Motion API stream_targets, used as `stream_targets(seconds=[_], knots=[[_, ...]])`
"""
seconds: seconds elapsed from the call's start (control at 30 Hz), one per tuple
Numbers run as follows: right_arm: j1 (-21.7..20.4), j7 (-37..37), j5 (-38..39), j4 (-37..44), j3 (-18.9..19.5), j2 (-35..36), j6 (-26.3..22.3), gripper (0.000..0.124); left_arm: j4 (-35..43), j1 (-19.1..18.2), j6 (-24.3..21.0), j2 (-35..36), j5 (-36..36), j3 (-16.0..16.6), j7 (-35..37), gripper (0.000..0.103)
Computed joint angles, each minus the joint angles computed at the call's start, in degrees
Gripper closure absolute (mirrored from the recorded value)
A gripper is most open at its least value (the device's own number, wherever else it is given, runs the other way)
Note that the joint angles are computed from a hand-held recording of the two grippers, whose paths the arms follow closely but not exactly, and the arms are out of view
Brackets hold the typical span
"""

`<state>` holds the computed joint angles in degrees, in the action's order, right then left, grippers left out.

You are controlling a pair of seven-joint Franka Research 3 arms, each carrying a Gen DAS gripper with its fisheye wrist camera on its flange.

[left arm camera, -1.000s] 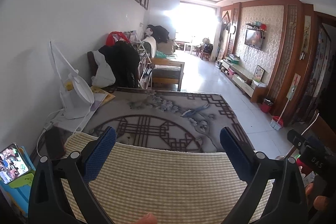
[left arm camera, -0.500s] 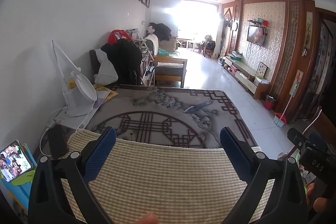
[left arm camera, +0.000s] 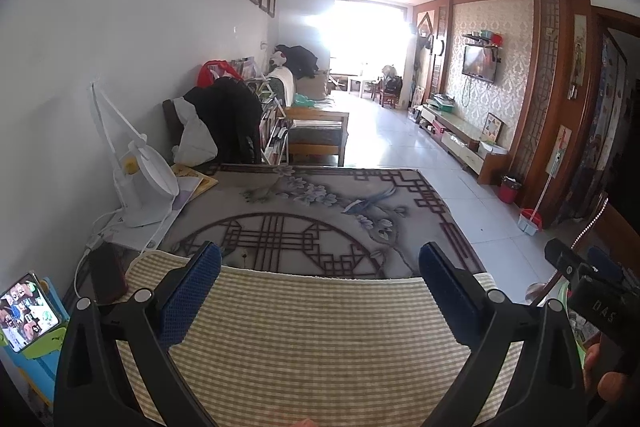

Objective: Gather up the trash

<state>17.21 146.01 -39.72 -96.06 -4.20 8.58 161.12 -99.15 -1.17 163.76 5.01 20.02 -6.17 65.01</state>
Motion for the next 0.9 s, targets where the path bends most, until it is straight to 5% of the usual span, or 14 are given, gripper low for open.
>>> stream_targets(seconds=[0.9], knots=[[-1.02, -4.73, 3.47, -1.79, 0.87, -1.00, -0.13, 0.026, -1.24, -0.42, -0.55, -0.71, 1.72, -0.09, -2.36, 0.008]])
